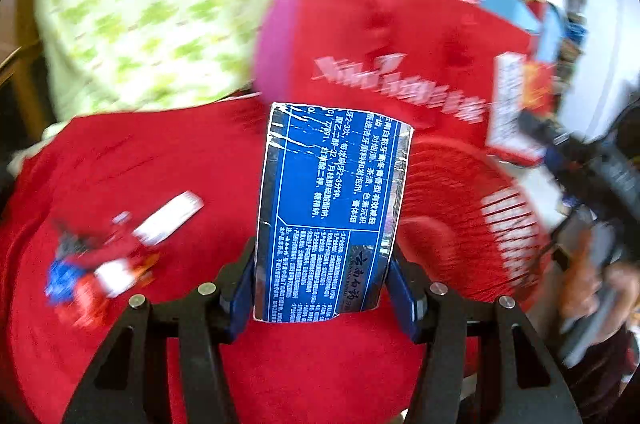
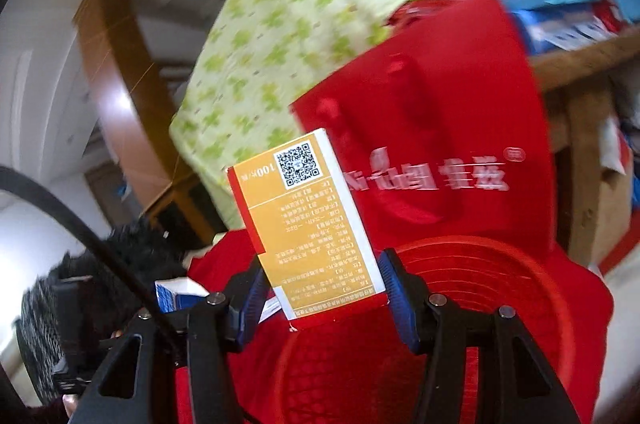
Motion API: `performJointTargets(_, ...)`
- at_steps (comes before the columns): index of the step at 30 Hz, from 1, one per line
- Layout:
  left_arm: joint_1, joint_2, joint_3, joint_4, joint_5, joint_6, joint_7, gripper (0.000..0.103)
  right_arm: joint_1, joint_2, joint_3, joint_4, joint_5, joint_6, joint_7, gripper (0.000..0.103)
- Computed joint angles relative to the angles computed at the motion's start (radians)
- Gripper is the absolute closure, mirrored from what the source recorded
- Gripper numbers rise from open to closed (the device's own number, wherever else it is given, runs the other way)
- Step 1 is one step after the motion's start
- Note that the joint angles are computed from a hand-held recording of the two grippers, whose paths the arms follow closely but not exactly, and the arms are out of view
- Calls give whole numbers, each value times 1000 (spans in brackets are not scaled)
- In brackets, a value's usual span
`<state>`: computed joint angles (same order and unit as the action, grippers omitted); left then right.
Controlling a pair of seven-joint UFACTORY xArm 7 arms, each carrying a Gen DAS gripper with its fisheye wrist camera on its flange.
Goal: Collect trash
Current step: 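Carry both boxes to the red mesh basket and release them inside, then grasp the blue plastic bag with left tool while right tool grasps red wrapper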
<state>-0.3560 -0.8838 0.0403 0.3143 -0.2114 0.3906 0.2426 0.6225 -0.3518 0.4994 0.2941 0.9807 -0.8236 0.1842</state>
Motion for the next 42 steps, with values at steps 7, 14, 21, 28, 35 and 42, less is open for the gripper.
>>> performJointTargets(7,-115,187,-83,89,-17,-91,-55,30,-7,-86,-62,-118,-101,28,199,34)
performJointTargets(14,-113,164,-55,57,-9,-89,-68,29,-61,-76,18,-119,-43,-15,221,25)
performJointTargets(21,46,-55,35,-87,36,-1,-17,27,-35,69,26,4,-113,-180,143,25)
performJointTargets(28,418,-172,235,-167,113,100,178,27,30,342,-2,308,-291,-214,-54,25)
performJointTargets(35,613,101,454,-62,68,-20,369,27,127,653,-104,735,-358,183,-165,25)
performJointTargets(42,511,313,600,81,-103,-66,503,27,259,942,-303,1134,-316,535,-80,25)
